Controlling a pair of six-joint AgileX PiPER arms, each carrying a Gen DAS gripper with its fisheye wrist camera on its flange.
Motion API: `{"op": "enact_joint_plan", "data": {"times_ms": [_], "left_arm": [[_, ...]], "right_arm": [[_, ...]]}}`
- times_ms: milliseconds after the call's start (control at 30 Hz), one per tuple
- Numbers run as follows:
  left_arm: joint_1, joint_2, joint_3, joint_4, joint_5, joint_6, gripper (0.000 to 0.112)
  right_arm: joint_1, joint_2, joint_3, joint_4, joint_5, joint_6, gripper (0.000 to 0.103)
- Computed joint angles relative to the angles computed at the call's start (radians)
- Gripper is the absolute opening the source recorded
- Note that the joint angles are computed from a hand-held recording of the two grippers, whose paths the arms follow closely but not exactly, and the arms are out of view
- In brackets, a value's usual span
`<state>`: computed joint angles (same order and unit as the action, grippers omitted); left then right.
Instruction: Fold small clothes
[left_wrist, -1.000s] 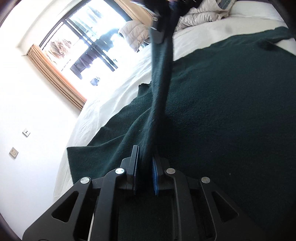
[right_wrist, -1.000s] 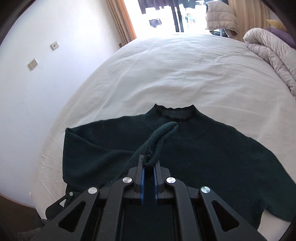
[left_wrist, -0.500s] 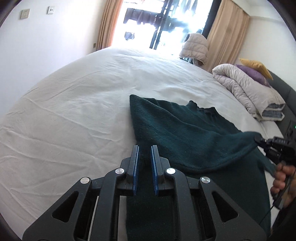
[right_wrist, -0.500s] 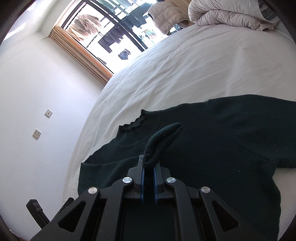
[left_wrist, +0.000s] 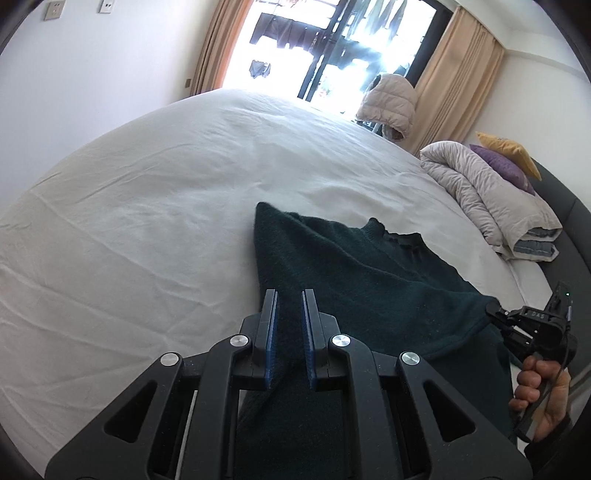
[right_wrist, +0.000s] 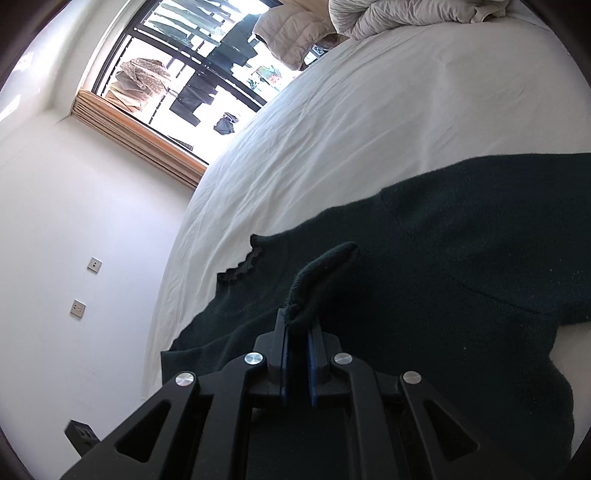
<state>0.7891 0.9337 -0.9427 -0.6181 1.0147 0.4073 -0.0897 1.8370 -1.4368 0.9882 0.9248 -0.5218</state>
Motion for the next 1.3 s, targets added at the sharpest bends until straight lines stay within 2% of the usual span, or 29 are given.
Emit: {"op": "enact_joint_plan", "data": {"times_ms": [133, 233, 333, 467, 733, 833, 1067, 1200, 1233, 1300], "left_arm": [[-0.31, 0.083, -0.098, 0.285, -0.123, -0.241, 0.012], [-0.448, 0.191, -0.158, 0.42, -0.114, -0.34, 0.012], [-0.554, 0.261, -0.13, 0.587, -0.15, -0.44, 0.012], [-0.511, 0.253, -0.033, 0.528, -0.227, -0.353, 0.012], [-0.488, 0.226, 0.026, 0.489, -0.289, -0.303, 0.012], [-0.451, 0.205, 0.041, 0.427, -0.285, -0.247, 0.012], [-0.451, 0.182, 0.056, 0.444, -0.286, -0.255, 0.012], [-0.461, 0.192, 0.057, 0.461, -0.289, -0.26, 0.012], [-0.458, 0.188, 0.063, 0.455, -0.296, -0.255, 0.012], [-0.456, 0.183, 0.078, 0.445, -0.314, -0.247, 0.012]], "right_arm": [[-0.031, -0.006, 0.069, 0.056, -0.019, -0.018, 0.009], [-0.057, -0.018, 0.112, 0.108, -0.014, -0.044, 0.009], [-0.054, -0.001, 0.107, 0.076, -0.024, -0.012, 0.009], [-0.07, 0.036, 0.101, 0.091, -0.019, -0.009, 0.009], [-0.085, 0.015, 0.174, 0.151, -0.048, -0.064, 0.007], [-0.09, 0.0, 0.201, 0.169, -0.059, -0.083, 0.006], [-0.083, -0.017, 0.223, 0.172, -0.083, -0.097, 0.006], [-0.087, -0.009, 0.187, 0.116, -0.048, -0.06, 0.008], [-0.086, -0.037, 0.195, 0.075, -0.071, -0.016, 0.009], [-0.06, -0.144, 0.239, -0.082, -0.193, 0.141, 0.02]]}}
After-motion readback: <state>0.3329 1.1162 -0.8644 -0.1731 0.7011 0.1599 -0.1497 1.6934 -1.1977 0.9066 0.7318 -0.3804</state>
